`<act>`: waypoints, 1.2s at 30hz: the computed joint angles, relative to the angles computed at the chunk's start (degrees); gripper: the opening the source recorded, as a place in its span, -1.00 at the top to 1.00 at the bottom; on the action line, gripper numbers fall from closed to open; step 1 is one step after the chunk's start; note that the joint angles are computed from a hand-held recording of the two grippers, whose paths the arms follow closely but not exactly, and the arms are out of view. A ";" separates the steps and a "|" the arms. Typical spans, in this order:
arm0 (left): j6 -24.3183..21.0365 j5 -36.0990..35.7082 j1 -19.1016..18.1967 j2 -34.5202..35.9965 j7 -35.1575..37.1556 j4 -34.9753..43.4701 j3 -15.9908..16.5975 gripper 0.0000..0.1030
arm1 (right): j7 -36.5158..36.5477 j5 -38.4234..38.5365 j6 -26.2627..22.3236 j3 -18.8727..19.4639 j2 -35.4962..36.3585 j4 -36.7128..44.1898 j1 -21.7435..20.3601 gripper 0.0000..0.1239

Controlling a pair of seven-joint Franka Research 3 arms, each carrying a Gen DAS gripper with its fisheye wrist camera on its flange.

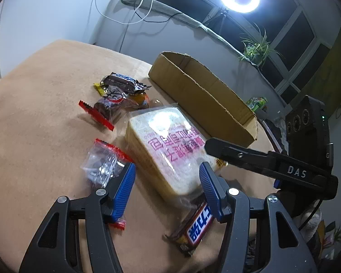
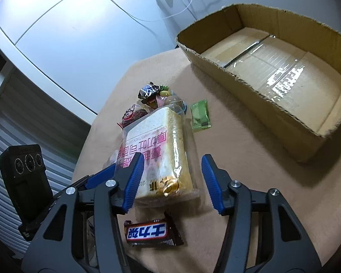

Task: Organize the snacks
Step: 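Move the right gripper to the bagged bread loaf and close on it, then lift the bread loaf with the right gripper and lower it into the cardboard box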

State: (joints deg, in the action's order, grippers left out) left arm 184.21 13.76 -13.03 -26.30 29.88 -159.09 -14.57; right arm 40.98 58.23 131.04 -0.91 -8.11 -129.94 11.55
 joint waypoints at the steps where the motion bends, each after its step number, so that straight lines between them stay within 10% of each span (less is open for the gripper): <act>1: -0.04 0.15 -0.05 0.38 0.27 0.34 0.20 -0.11 | 0.44 -0.35 -0.37 0.06 0.86 0.79 0.03 0.11; 15: 0.08 0.35 -1.79 3.49 3.89 2.38 2.27 -0.07 | 1.17 -0.67 -2.99 1.66 4.48 4.41 0.09 0.26; 36: -0.06 5.51 7.11 4.52 4.04 9.24 -5.77 -0.06 | -0.46 -0.98 -3.47 -1.07 0.92 7.60 -1.60 0.28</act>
